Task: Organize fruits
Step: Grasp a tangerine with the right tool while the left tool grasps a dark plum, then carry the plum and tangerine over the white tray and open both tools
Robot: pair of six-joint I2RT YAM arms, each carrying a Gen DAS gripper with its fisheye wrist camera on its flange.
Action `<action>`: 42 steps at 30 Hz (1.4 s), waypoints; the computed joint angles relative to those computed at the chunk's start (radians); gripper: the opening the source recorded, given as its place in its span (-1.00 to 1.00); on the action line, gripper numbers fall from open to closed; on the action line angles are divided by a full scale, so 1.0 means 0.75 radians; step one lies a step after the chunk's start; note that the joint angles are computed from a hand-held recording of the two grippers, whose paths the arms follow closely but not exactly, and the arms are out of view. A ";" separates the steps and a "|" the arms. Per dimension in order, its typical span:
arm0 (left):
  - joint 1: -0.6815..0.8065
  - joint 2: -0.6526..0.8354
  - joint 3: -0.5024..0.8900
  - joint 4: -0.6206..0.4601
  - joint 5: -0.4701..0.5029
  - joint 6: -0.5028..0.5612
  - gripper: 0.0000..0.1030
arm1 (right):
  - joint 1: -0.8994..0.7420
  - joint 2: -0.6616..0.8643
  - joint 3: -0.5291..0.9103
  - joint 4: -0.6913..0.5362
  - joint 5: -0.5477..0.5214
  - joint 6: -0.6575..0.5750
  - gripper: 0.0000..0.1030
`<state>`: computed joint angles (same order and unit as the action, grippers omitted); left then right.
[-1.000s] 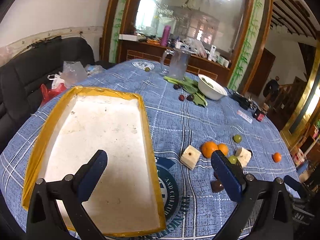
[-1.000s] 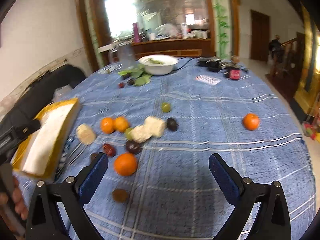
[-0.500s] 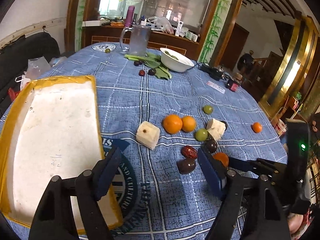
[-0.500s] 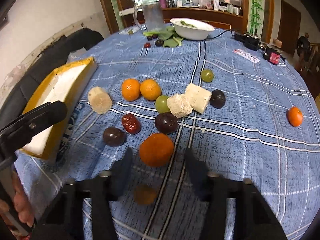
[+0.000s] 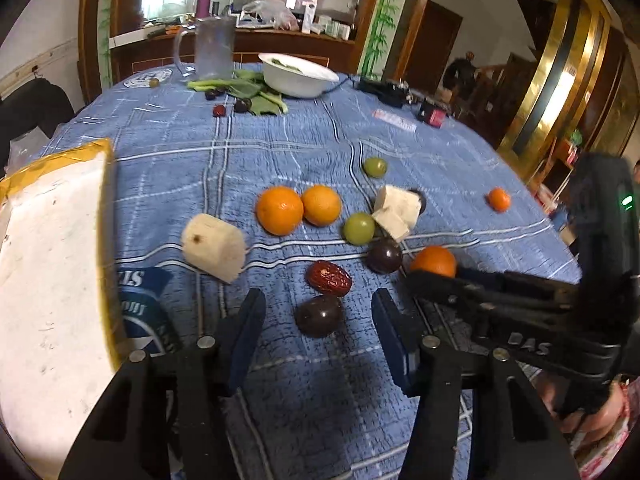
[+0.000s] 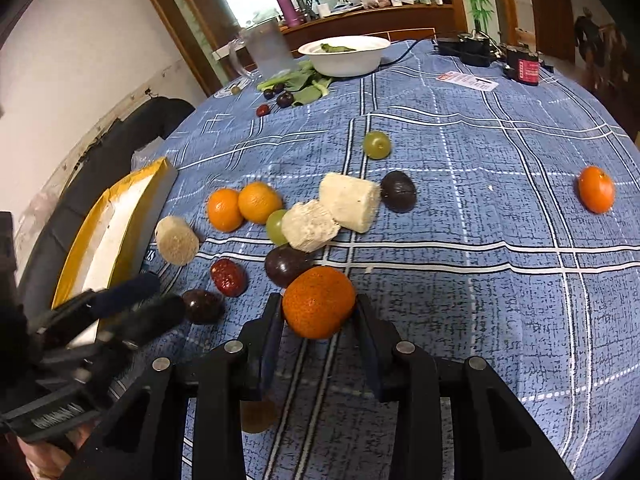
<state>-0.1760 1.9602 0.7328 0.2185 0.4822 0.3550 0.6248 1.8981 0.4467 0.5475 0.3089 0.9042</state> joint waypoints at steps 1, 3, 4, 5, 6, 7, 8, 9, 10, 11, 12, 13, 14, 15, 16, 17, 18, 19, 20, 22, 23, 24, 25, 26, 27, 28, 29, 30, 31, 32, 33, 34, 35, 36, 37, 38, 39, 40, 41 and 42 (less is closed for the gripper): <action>-0.011 0.021 0.015 -0.003 -0.013 -0.001 0.05 | 0.000 0.000 -0.003 0.006 -0.001 0.000 -0.27; -0.025 0.044 0.034 -0.023 -0.024 0.005 0.04 | 0.002 0.002 -0.001 0.003 0.002 -0.004 -0.27; -0.032 0.051 0.045 -0.039 -0.028 0.009 -0.11 | 0.002 0.005 0.003 0.002 0.002 -0.009 -0.27; -0.038 0.054 0.045 -0.038 -0.037 0.010 -0.39 | 0.002 0.008 0.005 0.003 0.002 -0.011 -0.27; -0.052 0.057 0.047 -0.039 -0.075 0.005 -0.52 | 0.002 0.011 0.006 0.004 0.003 -0.014 -0.27; -0.056 0.055 0.045 -0.040 -0.085 0.003 -0.53 | 0.003 0.011 0.006 0.004 0.004 -0.014 -0.27; -0.054 0.048 0.034 -0.031 -0.086 0.005 -0.55 | 0.002 0.015 0.006 0.009 0.003 -0.015 -0.27; -0.054 0.042 0.025 -0.020 -0.091 0.003 -0.55 | 0.001 0.018 0.005 0.013 0.002 -0.016 -0.27; -0.052 0.037 0.014 -0.002 -0.098 -0.009 -0.55 | 0.002 0.019 0.007 0.014 0.003 -0.015 -0.27; -0.045 0.032 0.006 0.010 -0.093 -0.020 -0.55 | 0.002 0.020 0.007 0.016 0.003 -0.015 -0.27; -0.034 0.031 0.003 0.016 -0.078 -0.028 -0.55 | 0.002 0.021 0.007 0.018 0.002 -0.015 -0.27; -0.011 0.016 -0.012 0.020 -0.051 -0.033 -0.55 | 0.002 0.020 0.005 0.022 0.002 -0.015 -0.27; 0.005 0.000 -0.024 0.021 -0.033 -0.034 -0.55 | 0.002 0.018 0.001 0.025 0.005 -0.013 -0.27; 0.018 -0.014 -0.031 0.017 -0.019 -0.032 -0.55 | 0.008 0.013 -0.007 0.031 0.020 -0.005 -0.27; 0.038 -0.041 -0.047 0.014 0.002 -0.029 -0.55 | 0.011 0.005 -0.015 0.038 0.033 0.000 -0.27; 0.058 -0.075 -0.070 0.026 0.004 -0.033 -0.55 | 0.016 -0.003 -0.020 0.041 0.047 0.003 -0.27; 0.081 -0.107 -0.087 0.035 0.011 -0.034 -0.55 | 0.031 -0.016 -0.028 0.044 0.077 0.006 -0.27; 0.120 -0.143 -0.099 0.025 0.042 -0.028 -0.55 | 0.047 -0.028 -0.028 0.032 0.105 0.010 -0.27; 0.178 -0.181 -0.102 -0.004 0.089 -0.019 -0.55 | 0.079 -0.052 -0.021 -0.007 0.155 0.019 -0.27; 0.268 -0.225 -0.099 -0.028 0.128 -0.007 -0.55 | 0.139 -0.103 -0.004 -0.069 0.217 0.026 -0.27; 0.297 -0.229 -0.083 -0.044 0.137 -0.004 -0.55 | 0.177 -0.134 0.018 -0.115 0.242 0.022 -0.27; 0.347 -0.229 -0.065 -0.065 0.157 0.002 -0.55 | 0.204 -0.160 0.050 -0.167 0.259 0.010 -0.26; 0.396 -0.220 -0.044 -0.079 0.175 0.002 -0.55 | 0.230 -0.170 0.086 -0.209 0.273 -0.002 -0.26; 0.445 -0.202 -0.021 -0.084 0.187 -0.001 -0.55 | 0.252 -0.173 0.126 -0.245 0.279 -0.019 -0.26; 0.480 -0.183 -0.002 -0.088 0.195 -0.001 -0.55 | 0.270 -0.169 0.178 -0.282 0.272 -0.046 -0.26; 0.518 -0.156 0.025 -0.097 0.204 -0.005 -0.55 | 0.282 -0.149 0.245 -0.317 0.251 -0.079 -0.26; 0.555 -0.125 0.057 -0.110 0.212 -0.010 -0.55 | 0.288 -0.118 0.317 -0.345 0.222 -0.113 -0.26; 0.584 -0.099 0.082 -0.117 0.218 -0.014 -0.55 | 0.296 -0.088 0.370 -0.365 0.206 -0.128 -0.26; 0.620 -0.066 0.112 -0.122 0.214 -0.022 -0.55 | 0.294 -0.046 0.447 -0.389 0.170 -0.160 -0.26; 0.641 -0.043 0.133 -0.120 0.205 -0.028 -0.55 | 0.292 0.003 0.530 -0.416 0.135 -0.190 -0.25; 0.658 -0.023 0.150 -0.113 0.195 -0.036 -0.55 | 0.297 0.041 0.583 -0.428 0.120 -0.203 -0.25; 0.679 -0.003 0.168 -0.112 0.188 -0.039 -0.55 | 0.300 0.094 0.668 -0.456 0.094 -0.228 -0.25; 0.695 0.020 0.186 -0.113 0.184 -0.047 -0.55 | 0.309 0.137 0.730 -0.475 0.083 -0.243 -0.25; 0.712 0.040 0.208 -0.125 0.186 -0.048 -0.55 | 0.313 0.183 0.805 -0.505 0.067 -0.266 -0.25; 0.730 0.059 0.229 -0.138 0.191 -0.046 -0.54 | 0.317 0.244 0.899 -0.544 0.042 -0.293 -0.25; 0.742 0.077 0.245 -0.143 0.188 -0.048 -0.54 | 0.320 0.281 0.952 -0.567 0.030 -0.304 -0.25; 0.747 0.087 0.253 -0.141 0.180 -0.050 -0.54 | 0.324 0.334 1.026 -0.601 0.015 -0.317 -0.25; 0.749 0.096 0.260 -0.139 0.169 -0.052 -0.54 | 0.326 0.390 1.104 -0.643 0.001 -0.329 -0.25; 0.750 0.105 0.266 -0.137 0.160 -0.054 -0.54 | 0.326 0.444 1.175 -0.684 -0.012 -0.336 -0.25; 0.752 0.111 0.269 -0.134 0.157 -0.052 -0.54 | 0.324 0.484 1.227 -0.713 -0.024 -0.339 -0.25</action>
